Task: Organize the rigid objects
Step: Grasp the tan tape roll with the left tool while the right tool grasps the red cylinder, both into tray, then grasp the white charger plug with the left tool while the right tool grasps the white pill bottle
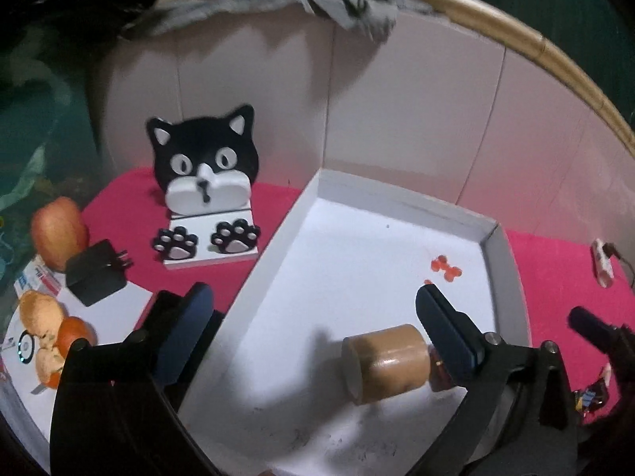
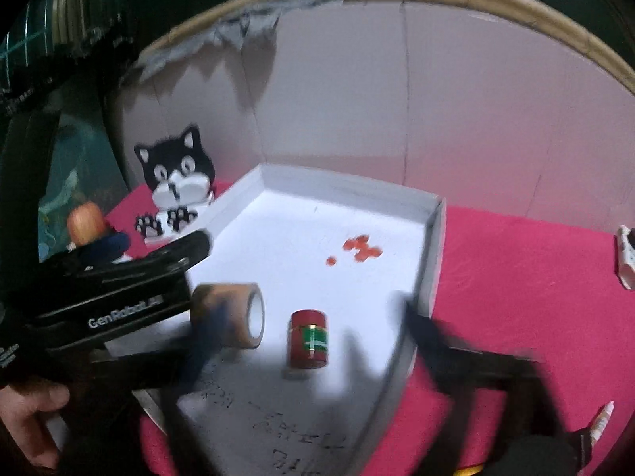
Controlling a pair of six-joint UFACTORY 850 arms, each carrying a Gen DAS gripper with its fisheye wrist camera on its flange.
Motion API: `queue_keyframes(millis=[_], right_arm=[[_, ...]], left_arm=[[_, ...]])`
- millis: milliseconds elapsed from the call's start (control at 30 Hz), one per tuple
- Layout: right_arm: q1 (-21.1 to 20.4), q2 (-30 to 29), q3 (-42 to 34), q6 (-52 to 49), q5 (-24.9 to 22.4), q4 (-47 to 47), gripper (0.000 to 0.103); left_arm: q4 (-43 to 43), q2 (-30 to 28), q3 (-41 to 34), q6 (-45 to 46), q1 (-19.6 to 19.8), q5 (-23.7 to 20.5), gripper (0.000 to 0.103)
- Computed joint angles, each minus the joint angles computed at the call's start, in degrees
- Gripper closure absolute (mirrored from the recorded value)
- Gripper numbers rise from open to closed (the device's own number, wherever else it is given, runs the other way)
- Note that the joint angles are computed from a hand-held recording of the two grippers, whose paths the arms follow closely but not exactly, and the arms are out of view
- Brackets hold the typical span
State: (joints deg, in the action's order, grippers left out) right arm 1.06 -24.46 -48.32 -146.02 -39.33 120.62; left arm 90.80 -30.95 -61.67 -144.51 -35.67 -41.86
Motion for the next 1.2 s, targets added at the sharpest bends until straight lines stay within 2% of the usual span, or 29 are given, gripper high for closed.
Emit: queue_keyframes(millis=[67, 200, 333, 467, 633, 700, 833, 1000, 1100, 1167, 1200], right_arm=[[-2.01, 1.32, 1.03, 0.15, -2.02, -0.37, 0.0], [-9.33, 4.04, 3.27, 2.19, -9.0, -2.7, 0.0], [-16.76, 5.16, 3.89, 4.43, -12.95, -4.07, 0.0], [-23.9, 3.4, 2.81, 8.39, -14.86, -7.05, 0.0], [-28.01, 0.67, 1.62, 6.63, -11.68, -9.48, 0.0], [-29.81, -0.71, 0.85, 7.74, -11.6, -13.17, 0.0], [-30.54, -2.55, 0.02, 8.11, -14.41, -24.66, 0.0], [-27.97, -2.97, 0.85, 4.15, -13.35, -31.68, 0.001], [-27.58, -3.67, 0.24, 5.03, -13.3, -34.79, 0.01], [-27.59, -4.02, -0.17, 5.82, -13.47, -35.77, 0.01], [-27.56, -4.11, -0.31, 6.24, -13.79, -36.3, 0.011]], left_arm=[[2.8, 1.62, 2.01, -3.97, -1.48, -1.65, 0.0], [8.69, 3.96, 5.18, -9.26, -5.12, -4.51, 0.0], [14.51, 4.37, 6.64, -10.77, -8.77, -5.5, 0.0], [24.98, 4.57, 8.01, -15.94, -10.19, 1.22, 0.0], [37.28, 1.62, 7.02, -22.25, -12.51, 10.04, 0.001], [39.0, -0.39, 5.2, -20.67, -13.47, 12.37, 0.0], [36.07, -4.64, -0.06, -10.96, -14.47, 16.49, 0.001], [29.15, -8.45, -5.38, 3.2, -14.35, 19.66, 0.005], [27.71, -9.49, -6.68, 6.5, -14.04, 21.02, 0.014], [28.5, -9.66, -6.77, 6.23, -13.63, 22.24, 0.028], [28.91, -9.59, -6.59, 6.24, -13.68, 21.85, 0.029]])
